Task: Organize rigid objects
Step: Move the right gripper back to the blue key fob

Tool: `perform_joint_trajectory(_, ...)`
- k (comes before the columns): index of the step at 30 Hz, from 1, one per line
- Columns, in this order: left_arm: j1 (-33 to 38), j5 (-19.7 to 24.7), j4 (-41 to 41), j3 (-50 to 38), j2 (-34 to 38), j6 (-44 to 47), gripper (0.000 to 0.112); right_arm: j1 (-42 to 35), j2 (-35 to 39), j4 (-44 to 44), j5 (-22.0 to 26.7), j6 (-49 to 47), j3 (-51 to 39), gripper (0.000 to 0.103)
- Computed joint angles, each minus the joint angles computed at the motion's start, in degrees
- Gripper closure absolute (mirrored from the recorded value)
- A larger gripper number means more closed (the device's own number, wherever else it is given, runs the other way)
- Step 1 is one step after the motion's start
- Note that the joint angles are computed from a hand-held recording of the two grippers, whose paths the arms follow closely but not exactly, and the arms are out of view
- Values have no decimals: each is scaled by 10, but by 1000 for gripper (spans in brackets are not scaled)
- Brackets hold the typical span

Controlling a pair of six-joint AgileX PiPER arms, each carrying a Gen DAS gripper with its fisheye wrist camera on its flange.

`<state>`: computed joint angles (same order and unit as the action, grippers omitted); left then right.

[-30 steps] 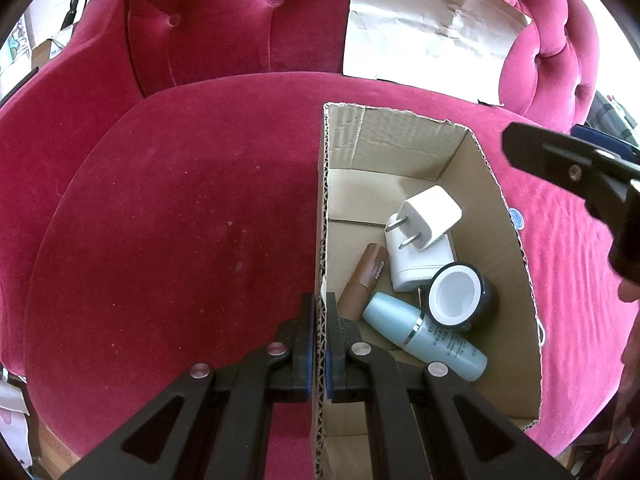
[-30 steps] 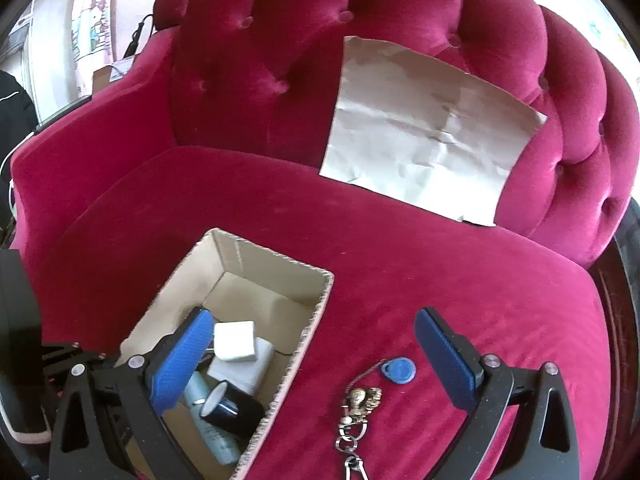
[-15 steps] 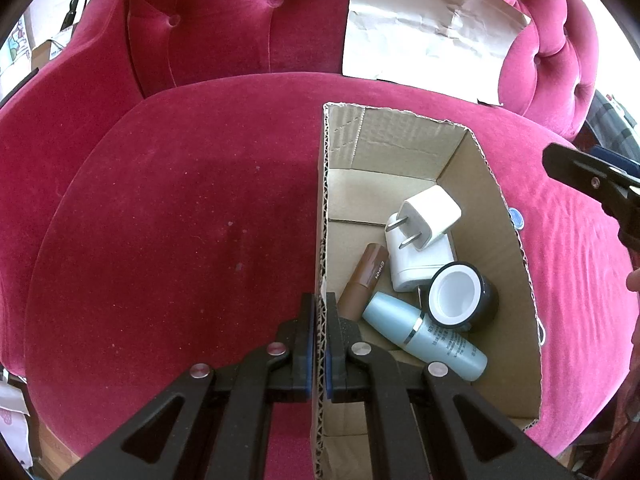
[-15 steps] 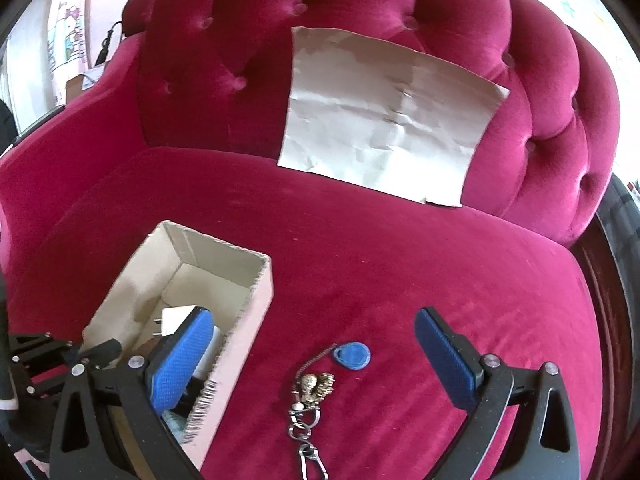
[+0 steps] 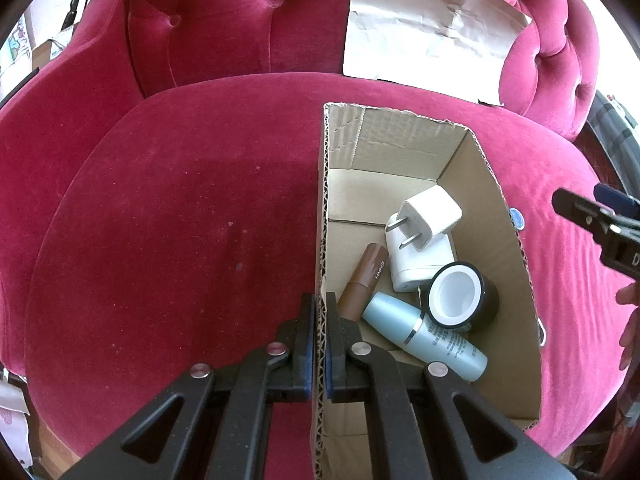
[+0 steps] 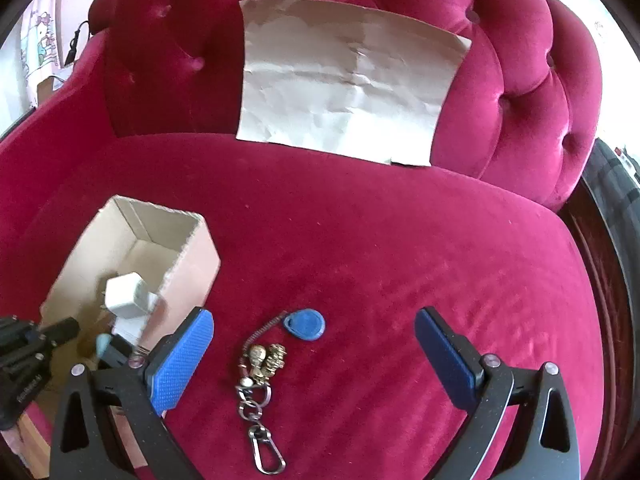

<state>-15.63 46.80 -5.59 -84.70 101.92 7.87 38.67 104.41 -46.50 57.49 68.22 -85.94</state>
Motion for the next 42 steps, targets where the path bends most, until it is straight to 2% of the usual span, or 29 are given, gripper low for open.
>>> perform_joint_trajectory(11, 0, -2, 3, 2, -1, -1, 109, -17, -17, 3, -46, 34, 83, 0)
perform_joint_trajectory(18, 1, -2, 2, 2, -1, 1, 109, -31, -18, 18, -66, 35, 94, 0)
perform_joint_trajectory(42, 6, 6, -13, -9, 7, 10, 109, -84, 58, 87, -65, -40, 9, 1)
